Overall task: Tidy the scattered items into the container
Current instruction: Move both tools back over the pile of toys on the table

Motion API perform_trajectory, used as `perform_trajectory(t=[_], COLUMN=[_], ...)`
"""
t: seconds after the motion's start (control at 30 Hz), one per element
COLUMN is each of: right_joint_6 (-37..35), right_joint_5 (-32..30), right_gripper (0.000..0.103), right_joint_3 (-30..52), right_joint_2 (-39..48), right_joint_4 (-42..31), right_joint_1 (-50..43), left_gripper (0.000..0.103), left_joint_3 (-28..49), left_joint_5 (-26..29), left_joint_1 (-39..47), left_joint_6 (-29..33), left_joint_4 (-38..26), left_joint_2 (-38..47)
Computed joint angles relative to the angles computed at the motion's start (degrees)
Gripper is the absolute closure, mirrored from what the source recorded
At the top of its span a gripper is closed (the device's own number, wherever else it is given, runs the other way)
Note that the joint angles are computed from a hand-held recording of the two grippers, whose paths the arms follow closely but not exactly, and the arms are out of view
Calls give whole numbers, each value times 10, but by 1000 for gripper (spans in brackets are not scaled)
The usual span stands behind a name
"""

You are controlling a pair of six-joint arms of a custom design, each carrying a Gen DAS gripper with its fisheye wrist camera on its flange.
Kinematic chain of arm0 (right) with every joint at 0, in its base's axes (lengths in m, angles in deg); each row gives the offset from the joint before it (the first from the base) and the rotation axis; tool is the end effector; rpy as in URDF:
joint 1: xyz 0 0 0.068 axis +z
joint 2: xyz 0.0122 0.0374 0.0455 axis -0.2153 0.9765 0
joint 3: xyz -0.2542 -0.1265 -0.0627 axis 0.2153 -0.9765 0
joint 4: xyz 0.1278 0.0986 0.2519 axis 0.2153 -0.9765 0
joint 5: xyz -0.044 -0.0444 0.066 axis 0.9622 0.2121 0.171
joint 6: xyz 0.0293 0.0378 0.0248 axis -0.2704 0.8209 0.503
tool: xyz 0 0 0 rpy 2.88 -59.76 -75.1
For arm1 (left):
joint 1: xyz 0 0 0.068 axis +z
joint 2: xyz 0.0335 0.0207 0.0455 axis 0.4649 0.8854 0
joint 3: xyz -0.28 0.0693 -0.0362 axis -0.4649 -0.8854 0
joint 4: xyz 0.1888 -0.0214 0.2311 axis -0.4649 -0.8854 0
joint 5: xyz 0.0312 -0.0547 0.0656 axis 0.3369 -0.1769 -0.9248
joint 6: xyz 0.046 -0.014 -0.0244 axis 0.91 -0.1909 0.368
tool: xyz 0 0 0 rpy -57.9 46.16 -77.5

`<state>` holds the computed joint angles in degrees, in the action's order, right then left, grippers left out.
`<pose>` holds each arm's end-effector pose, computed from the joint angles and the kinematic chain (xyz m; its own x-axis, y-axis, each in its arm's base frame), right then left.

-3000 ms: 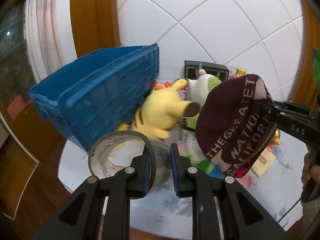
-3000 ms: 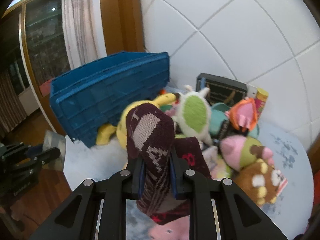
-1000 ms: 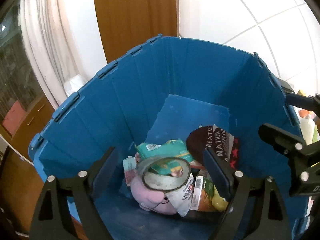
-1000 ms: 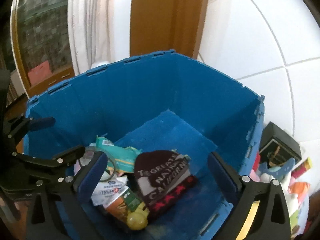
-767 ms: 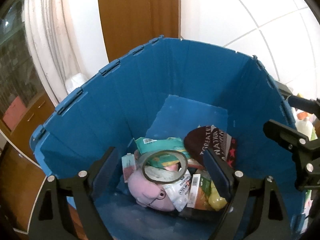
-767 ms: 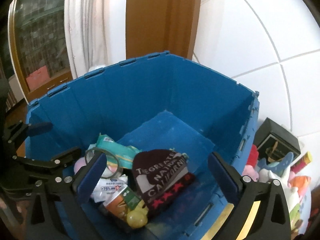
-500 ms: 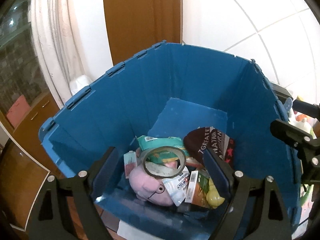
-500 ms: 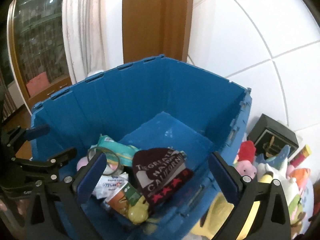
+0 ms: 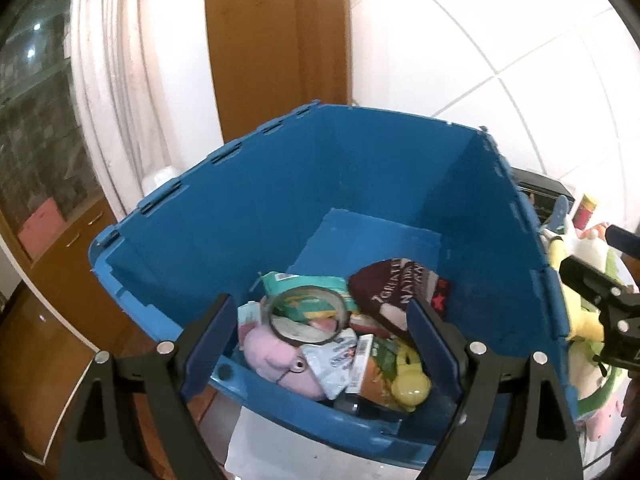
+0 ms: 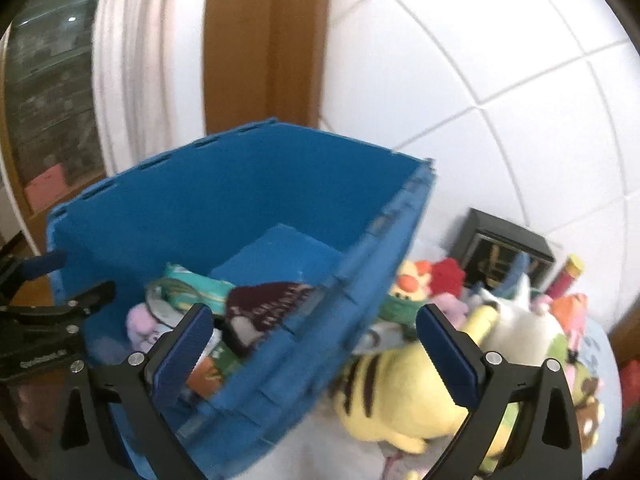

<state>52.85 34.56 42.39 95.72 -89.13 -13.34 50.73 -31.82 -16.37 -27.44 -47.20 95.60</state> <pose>0.3527 0.0093 0.3552 -0.4657 -0.4109 -0.7838 -0.5723 0.8154 -0.0873 0.2579 -0.2138 0.3422 -0.5900 -0.2628 -0.7634 -0.4410 0.8969 0.0320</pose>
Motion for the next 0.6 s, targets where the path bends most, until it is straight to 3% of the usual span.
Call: perform_trajectory(t=[0.3,0.6], right_joint_6=[-62,-178], right_joint_5=[-60,-139], right_gripper=[0,0], right_joint_3=[10,100], right_joint_2=[9,111], right_joint_4=[-34,-113], right_joint_1=[-130,-316], left_gripper=[16,16], left_joint_3=[148,435], left_joint_5=[-30,-47], left_joint_1=[-76,-161], left_joint_6=[-54,-116], left_joint_4=[-66,-187], left_joint_2=[113,322])
